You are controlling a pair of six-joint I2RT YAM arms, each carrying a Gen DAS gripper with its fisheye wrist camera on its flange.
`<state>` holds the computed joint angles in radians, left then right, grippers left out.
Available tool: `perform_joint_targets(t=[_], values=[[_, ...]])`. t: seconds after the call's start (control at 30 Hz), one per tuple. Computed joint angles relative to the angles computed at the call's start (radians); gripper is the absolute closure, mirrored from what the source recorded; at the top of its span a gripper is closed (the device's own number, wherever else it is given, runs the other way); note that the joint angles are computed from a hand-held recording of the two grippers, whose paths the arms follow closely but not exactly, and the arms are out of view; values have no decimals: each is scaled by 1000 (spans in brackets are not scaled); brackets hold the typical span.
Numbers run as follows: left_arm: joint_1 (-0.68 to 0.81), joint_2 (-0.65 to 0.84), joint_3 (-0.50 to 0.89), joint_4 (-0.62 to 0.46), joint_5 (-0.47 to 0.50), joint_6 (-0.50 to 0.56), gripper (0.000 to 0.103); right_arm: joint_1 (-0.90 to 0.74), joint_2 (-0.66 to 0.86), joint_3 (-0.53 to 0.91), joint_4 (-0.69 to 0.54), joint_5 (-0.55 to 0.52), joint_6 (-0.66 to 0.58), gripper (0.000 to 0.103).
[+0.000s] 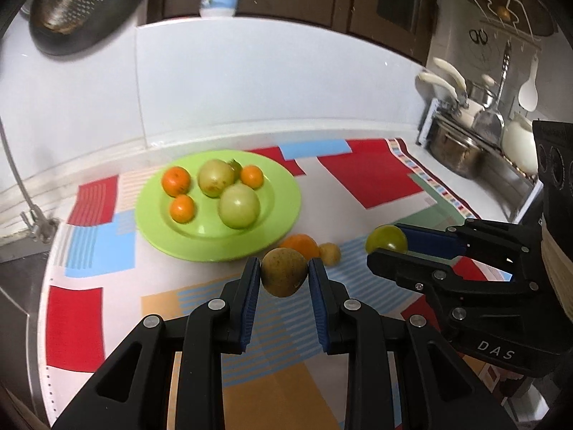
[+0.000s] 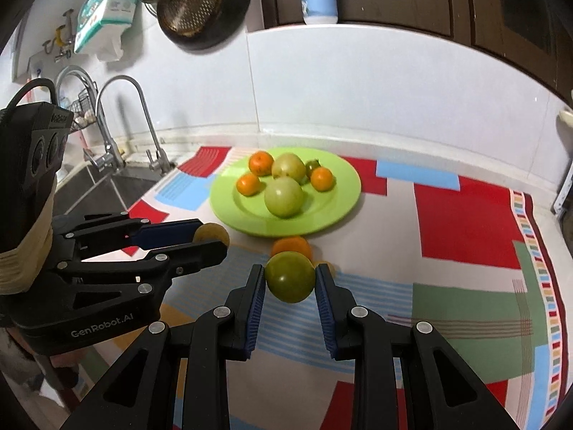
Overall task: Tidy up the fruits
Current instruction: 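Lower the brown fruit and lime onto the green plate and open both tools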
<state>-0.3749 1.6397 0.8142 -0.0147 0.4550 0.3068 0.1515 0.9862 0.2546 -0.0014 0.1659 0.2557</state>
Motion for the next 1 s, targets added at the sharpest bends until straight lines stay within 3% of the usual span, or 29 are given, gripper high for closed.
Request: perform_joint_targets(t=[0.17, 0.53, 1.0], values=[[15, -25, 0, 17, -12, -14, 75, 23, 1, 29, 5, 34, 0, 73], [27, 2, 62, 60, -49, -44, 75, -52, 108, 118, 86, -16, -51, 73], [-8, 206, 226, 56, -118, -59, 75, -192, 413, 258, 219, -143, -157, 73]])
